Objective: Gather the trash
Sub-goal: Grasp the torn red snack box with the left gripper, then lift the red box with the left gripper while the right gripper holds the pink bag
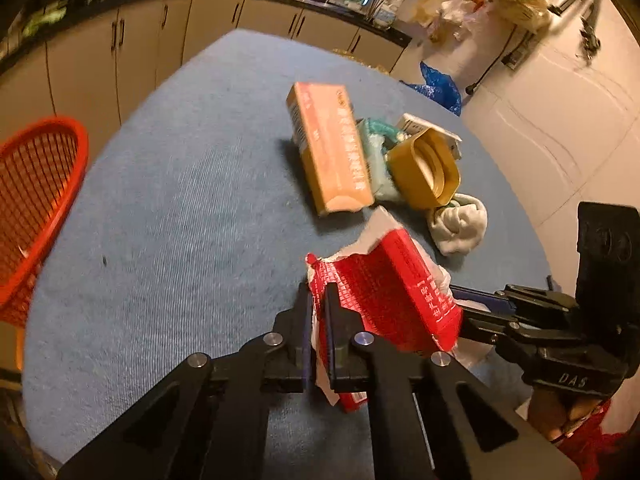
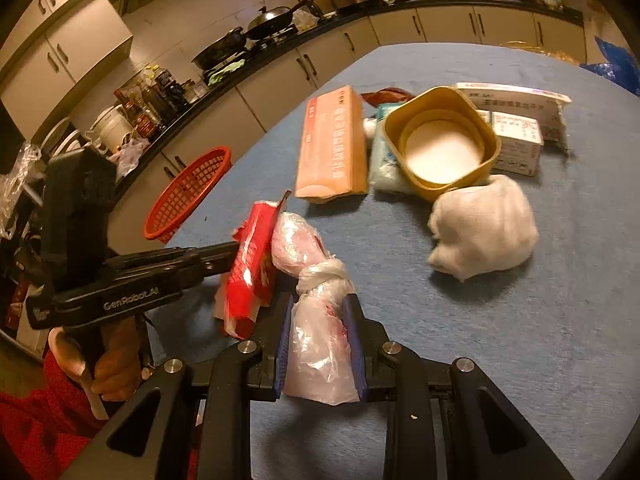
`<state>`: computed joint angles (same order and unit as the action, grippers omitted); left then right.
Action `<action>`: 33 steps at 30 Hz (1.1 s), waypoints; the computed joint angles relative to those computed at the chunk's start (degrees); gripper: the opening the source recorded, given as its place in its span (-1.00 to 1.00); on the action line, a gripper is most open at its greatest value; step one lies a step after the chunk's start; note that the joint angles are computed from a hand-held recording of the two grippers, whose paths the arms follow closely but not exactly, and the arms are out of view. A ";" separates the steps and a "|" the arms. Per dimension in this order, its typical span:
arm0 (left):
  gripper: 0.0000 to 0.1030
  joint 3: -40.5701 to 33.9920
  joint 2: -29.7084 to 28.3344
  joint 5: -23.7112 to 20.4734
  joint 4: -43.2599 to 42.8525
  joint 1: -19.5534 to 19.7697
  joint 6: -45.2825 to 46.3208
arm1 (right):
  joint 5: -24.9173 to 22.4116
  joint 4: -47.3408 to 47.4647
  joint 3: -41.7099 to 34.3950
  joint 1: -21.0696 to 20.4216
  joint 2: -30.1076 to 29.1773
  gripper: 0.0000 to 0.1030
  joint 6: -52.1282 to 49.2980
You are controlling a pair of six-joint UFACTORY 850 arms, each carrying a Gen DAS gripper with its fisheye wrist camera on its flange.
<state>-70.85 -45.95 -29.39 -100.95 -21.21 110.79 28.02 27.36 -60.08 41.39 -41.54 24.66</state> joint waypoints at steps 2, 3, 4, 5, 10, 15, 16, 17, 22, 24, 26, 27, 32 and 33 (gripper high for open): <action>-0.94 1.11 0.86 0.82 -4.95 -0.39 5.13 | 0.51 0.98 0.88 -0.09 0.57 -0.47 -0.15; -0.95 1.99 1.54 1.46 -8.98 -0.63 9.31 | 0.86 1.26 1.33 -0.12 0.89 -0.47 -0.10; -0.95 2.44 1.94 1.67 -10.95 -0.71 11.28 | 1.39 1.34 1.83 -0.17 1.28 -0.47 0.21; -0.95 3.18 2.56 1.61 -14.03 -0.80 14.47 | 1.73 1.80 2.05 -0.14 1.53 -0.47 -0.02; -0.95 6.48 5.25 0.58 -29.01 -1.31 30.68 | 3.22 9.42 2.37 0.99 2.95 -0.47 -6.84; -0.95 8.41 7.05 -1.55 -39.05 -1.73 40.98 | 4.22 14.73 2.00 1.79 3.83 -0.47 -11.90; -0.95 8.74 7.40 -2.00 -40.59 -1.81 42.45 | 4.43 15.18 1.94 1.88 3.97 -0.47 -12.26; -0.95 8.91 7.64 -2.27 -41.66 -1.91 43.39 | 4.58 16.00 1.77 1.98 4.08 -0.47 -13.03; -0.95 9.42 8.14 -2.83 -46.09 -2.08 47.49 | 4.89 19.93 0.62 2.48 4.23 -0.47 -17.65; -0.95 9.42 8.16 -2.84 -47.15 -1.98 48.58 | 4.75 21.34 -0.19 2.63 4.07 -0.47 -19.75; -0.95 9.42 8.04 -3.02 -47.93 -2.00 49.19 | 4.50 21.88 -0.72 2.64 3.91 -0.46 -20.61; -0.95 9.47 8.05 -3.04 -48.47 -1.98 49.73 | 4.19 22.13 -1.16 2.62 3.77 -0.46 -21.17; -0.95 9.61 8.06 -3.49 -48.88 -1.40 49.96 | 3.57 23.41 -2.13 2.69 3.43 -0.46 -22.98; -0.95 9.62 8.05 -3.72 -48.54 -1.22 49.64 | 3.40 23.94 -2.46 2.69 3.30 -0.46 -23.53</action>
<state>-61.23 -37.89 -33.10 -149.49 -22.43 160.42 31.42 51.30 -62.54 44.08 -38.24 1.13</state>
